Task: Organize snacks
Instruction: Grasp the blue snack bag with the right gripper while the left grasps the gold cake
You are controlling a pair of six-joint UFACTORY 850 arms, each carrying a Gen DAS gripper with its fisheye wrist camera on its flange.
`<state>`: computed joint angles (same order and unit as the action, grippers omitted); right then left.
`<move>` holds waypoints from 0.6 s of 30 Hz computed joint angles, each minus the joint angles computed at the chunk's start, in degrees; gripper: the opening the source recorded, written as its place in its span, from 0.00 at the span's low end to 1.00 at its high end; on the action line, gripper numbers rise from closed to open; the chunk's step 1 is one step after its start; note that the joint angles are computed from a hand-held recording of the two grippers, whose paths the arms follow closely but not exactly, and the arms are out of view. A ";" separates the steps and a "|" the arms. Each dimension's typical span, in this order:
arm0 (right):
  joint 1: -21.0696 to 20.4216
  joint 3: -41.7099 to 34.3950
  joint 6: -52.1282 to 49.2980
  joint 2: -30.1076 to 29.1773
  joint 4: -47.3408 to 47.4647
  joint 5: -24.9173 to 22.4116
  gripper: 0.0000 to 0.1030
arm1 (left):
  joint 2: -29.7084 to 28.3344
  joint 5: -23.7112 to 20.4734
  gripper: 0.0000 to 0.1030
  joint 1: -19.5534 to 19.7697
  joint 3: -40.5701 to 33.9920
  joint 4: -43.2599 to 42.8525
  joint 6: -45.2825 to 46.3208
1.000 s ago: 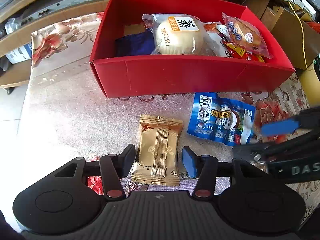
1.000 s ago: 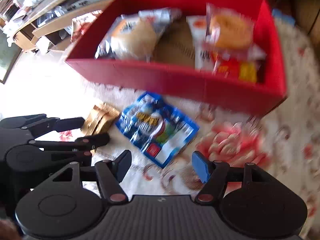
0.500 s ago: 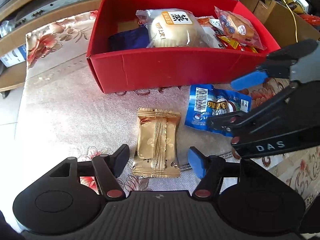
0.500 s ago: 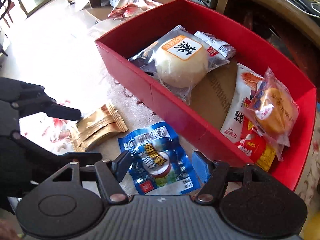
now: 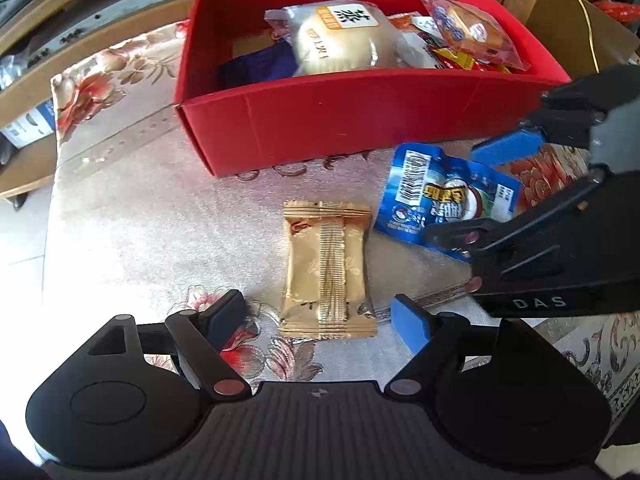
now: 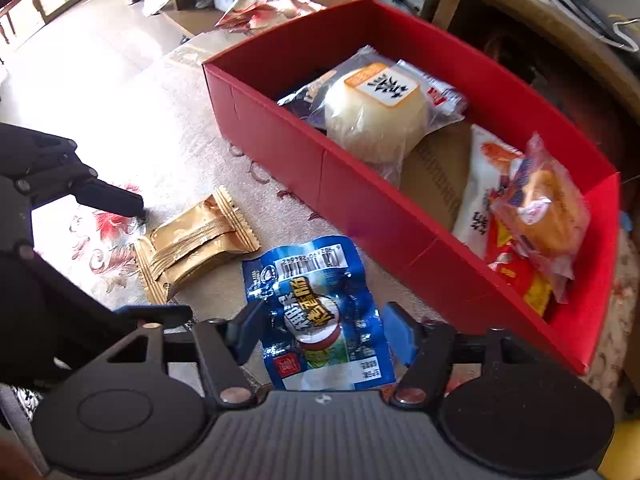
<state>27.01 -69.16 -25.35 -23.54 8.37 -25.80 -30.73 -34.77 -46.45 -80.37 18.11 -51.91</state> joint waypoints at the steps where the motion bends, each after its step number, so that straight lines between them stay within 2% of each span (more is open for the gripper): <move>1: 0.11 0.49 1.29 0.53 -0.83 0.34 0.52 | 0.06 0.00 0.83 0.20 0.13 -0.04 -0.08; 2: 0.04 0.67 1.95 0.87 -1.14 0.00 0.52 | 0.13 -0.03 0.83 0.28 0.20 0.13 -0.51; 3: -0.15 1.11 2.67 1.29 -1.26 -0.43 0.45 | 0.16 0.06 0.83 0.41 0.21 0.08 -0.78; 11: -1.85 1.80 4.95 2.02 0.84 -2.02 0.44 | -2.07 -0.78 0.81 0.60 -2.47 2.13 -3.36; 15: -1.50 0.96 5.08 1.77 0.80 -0.39 0.56 | -1.87 -1.49 0.69 0.35 -2.28 4.11 -6.60; 18: -1.09 -0.04 2.13 1.09 3.25 -1.80 0.62 | -1.48 -1.46 0.61 0.62 -1.79 4.91 -8.20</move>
<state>25.91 -69.20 -23.22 -22.45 11.62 -27.61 -32.22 -36.23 -45.83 -82.16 23.02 -60.12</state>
